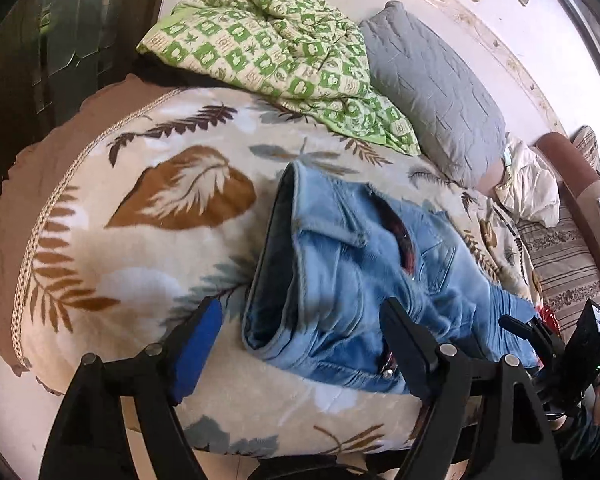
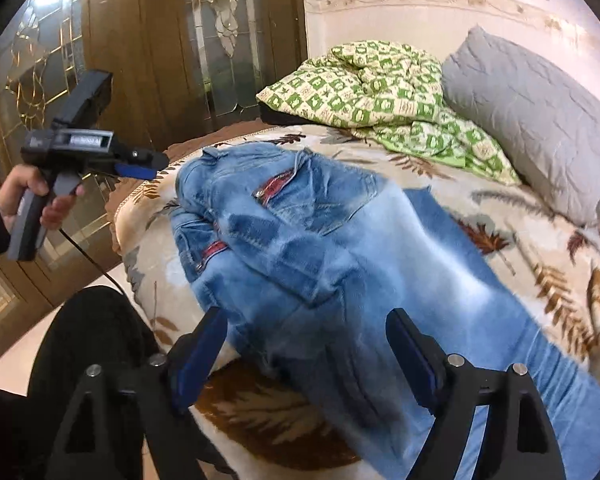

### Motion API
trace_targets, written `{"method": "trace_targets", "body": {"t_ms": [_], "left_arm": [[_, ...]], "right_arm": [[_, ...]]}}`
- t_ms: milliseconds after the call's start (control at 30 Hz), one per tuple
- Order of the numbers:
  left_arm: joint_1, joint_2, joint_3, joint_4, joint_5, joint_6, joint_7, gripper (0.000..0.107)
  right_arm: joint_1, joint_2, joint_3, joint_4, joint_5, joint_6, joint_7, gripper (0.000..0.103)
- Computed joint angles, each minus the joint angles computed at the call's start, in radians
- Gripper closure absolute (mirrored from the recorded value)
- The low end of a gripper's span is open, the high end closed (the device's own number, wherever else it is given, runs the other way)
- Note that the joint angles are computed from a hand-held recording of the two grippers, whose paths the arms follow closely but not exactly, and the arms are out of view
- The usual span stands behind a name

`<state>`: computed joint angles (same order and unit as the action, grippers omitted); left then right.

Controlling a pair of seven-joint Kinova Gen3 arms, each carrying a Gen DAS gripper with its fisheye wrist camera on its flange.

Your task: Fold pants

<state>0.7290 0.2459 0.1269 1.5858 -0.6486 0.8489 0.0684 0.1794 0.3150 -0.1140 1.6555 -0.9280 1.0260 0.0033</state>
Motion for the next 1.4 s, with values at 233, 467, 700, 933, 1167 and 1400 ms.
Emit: {"method": "trace_targets", "body": {"t_ms": [233,467,700,933,1167,1400], "left_arm": [[-0.097,0.071,0.0,-0.079,0.183,-0.039,-0.175,0.025],[-0.098,0.103,-0.037,-0.09,0.282,-0.086,-0.243,0.049],[-0.093,0.088,-0.026,-0.129,0.319,-0.054,-0.411,0.087],[-0.069,0.037,-0.02,-0.095,0.26,-0.023,-0.4,0.087],[-0.082,0.113,-0.037,-0.053,0.318,-0.023,-0.391,0.086],[-0.057,0.128,-0.053,-0.079,0.285,0.024,-0.347,0.075]], "right_arm": [[-0.128,0.019,0.007,-0.078,0.177,-0.078,-0.047,0.019],[-0.181,0.074,-0.056,-0.14,0.314,-0.122,-0.113,0.043],[-0.147,0.04,-0.091,-0.114,0.317,-0.115,-0.109,0.084],[-0.059,-0.023,-0.131,-0.055,0.249,-0.043,-0.022,0.085],[-0.278,-0.06,0.008,0.161,0.24,-0.316,0.034,0.085],[-0.185,-0.064,-0.092,0.206,0.181,-0.43,0.065,0.039]]}}
